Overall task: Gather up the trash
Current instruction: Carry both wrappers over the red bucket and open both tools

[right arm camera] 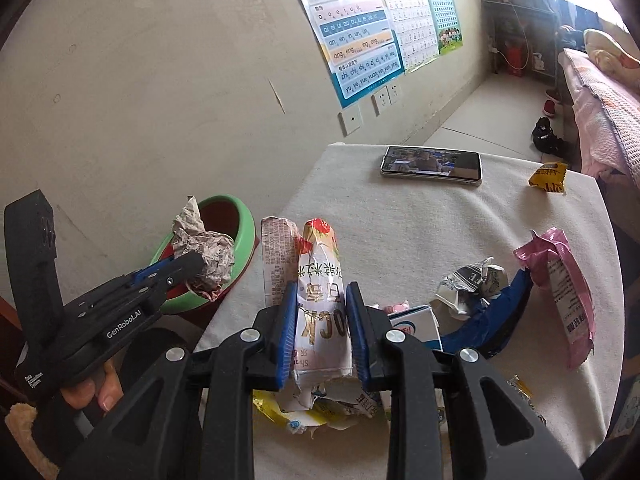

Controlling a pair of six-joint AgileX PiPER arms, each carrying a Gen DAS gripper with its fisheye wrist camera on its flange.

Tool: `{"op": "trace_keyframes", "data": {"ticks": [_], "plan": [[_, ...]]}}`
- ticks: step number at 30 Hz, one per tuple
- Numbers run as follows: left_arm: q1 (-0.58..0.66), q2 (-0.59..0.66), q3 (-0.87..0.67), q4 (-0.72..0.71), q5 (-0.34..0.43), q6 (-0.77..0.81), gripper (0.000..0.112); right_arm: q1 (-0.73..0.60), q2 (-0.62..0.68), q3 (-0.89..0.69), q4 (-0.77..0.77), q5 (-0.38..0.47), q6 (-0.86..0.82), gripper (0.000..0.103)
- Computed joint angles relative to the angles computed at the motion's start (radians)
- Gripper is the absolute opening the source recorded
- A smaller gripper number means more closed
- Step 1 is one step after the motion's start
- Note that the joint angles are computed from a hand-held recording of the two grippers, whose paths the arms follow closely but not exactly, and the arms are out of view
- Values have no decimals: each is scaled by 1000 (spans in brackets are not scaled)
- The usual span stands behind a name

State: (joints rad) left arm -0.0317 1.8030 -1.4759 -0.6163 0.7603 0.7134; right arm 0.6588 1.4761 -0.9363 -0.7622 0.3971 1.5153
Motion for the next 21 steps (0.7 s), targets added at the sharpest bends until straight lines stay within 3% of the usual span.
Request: {"op": "trace_keyframes", "data": {"ticks": [9, 21], "plan": [[24, -7, -4, 6, -13, -2, 23, 42, 32, -81, -21, 67, -32, 24], [59, 3, -17, 21, -16, -16, 23, 55, 60, -116, -8, 82, -73, 25]]}}
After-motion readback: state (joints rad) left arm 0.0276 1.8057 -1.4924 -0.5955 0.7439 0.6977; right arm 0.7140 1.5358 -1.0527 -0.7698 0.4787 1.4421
